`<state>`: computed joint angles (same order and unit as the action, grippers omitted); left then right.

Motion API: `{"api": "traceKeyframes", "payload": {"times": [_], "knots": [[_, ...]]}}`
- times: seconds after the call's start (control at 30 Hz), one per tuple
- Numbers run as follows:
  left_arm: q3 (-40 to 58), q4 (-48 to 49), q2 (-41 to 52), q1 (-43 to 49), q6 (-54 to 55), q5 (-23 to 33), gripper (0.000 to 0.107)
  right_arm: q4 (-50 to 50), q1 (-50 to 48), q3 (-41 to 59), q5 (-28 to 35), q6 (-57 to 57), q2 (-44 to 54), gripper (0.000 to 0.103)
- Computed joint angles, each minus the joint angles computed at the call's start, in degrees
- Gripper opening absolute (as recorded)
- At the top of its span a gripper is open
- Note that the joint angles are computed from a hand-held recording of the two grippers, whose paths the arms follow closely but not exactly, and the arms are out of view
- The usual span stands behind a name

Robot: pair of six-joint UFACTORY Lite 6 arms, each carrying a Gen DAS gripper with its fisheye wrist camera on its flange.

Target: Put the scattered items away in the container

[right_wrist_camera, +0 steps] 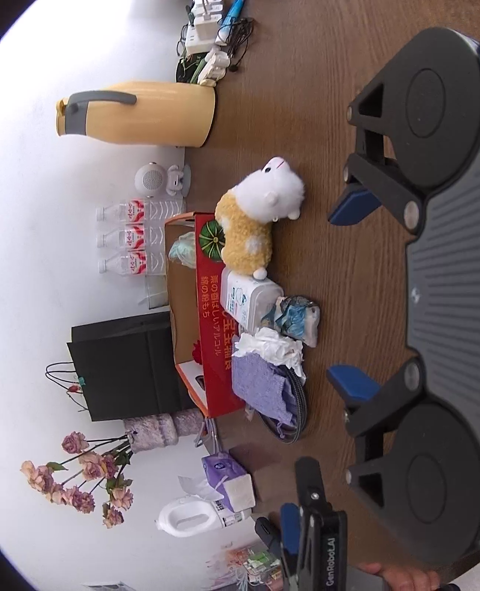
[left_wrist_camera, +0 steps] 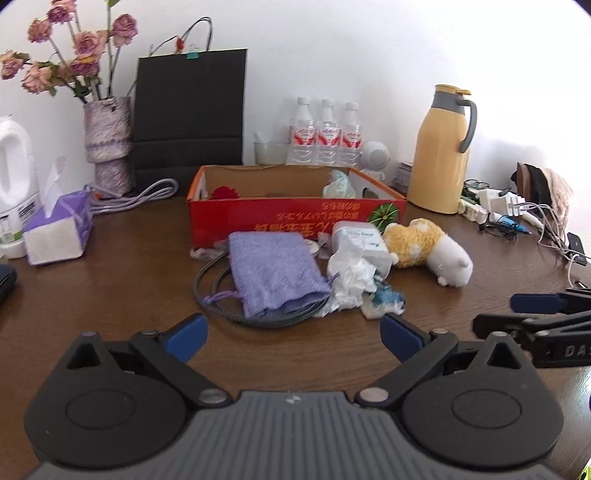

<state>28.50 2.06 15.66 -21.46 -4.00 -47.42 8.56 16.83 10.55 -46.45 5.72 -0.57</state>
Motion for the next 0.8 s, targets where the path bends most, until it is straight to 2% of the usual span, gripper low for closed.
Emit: {"api": "traceKeyframes", "payload": {"times": [0.03, 0.1, 0.17, 0.33, 0.37, 0.4, 0.47, 0.53, 0.6, 0.67, 0.73, 0.8], "knots": [[3.4, 1.7, 2.3, -0.3, -0.3, 0.9, 0.099, -0.1, -0.4, 2.5, 0.6, -0.6, 2.5, 0.073], [11.0, 4.0, 7.1, -1.1, -0.6, 3.9, 0.088, -0.8, -1.4, 7.3, 2.7, -1.5, 6.9, 0.068], [19.8, 6.7, 12.7, -2.3, -1.9, 7.7, 0.082, -3.7, -3.4, 10.4, 4.1, -0.5, 9.7, 0.060], [37.0, 7.3, 24.2, -4.6, -1.0, 16.3, 0.073, -11.0, -6.9, 16.1, 5.6, 2.3, 15.9, 0.058], [39.3, 7.0, 25.9, -4.7, -0.9, 17.6, 0.061, -12.5, -7.5, 17.9, 5.9, 3.3, 17.5, 0.058], [41.1, 7.9, 27.3, -4.5, -2.5, 18.8, 0.040, -14.2, -8.0, 19.5, 6.3, 4.6, 18.9, 0.058], [43.8, 15.0, 29.3, -2.8, -11.7, 21.3, 0.018, -17.4, -8.6, 23.0, 6.9, 7.0, 21.7, 0.058], [43.5, 18.8, 29.5, -1.3, -17.0, 19.8, 0.014, -19.0, -8.2, 27.2, 8.1, 7.9, 24.7, 0.056], [41.2, 20.0, 27.4, 0.2, -19.4, 18.0, 0.009, -18.8, -7.2, 31.1, 8.7, 7.7, 27.5, 0.049], [39.2, 22.9, 24.6, 1.8, -23.8, 17.0, 0.008, -17.4, -6.3, 34.9, 10.9, 7.1, 29.9, 0.032], [36.5, 26.3, 21.2, 3.7, -28.3, 14.7, 0.008, -17.2, -5.9, 37.6, 12.8, 7.4, 31.6, 0.024], [33.5, 24.7, 17.6, 4.3, -27.5, 13.4, 0.008, -15.5, -5.2, 38.4, 14.1, 5.7, 32.4, 0.019]]}}
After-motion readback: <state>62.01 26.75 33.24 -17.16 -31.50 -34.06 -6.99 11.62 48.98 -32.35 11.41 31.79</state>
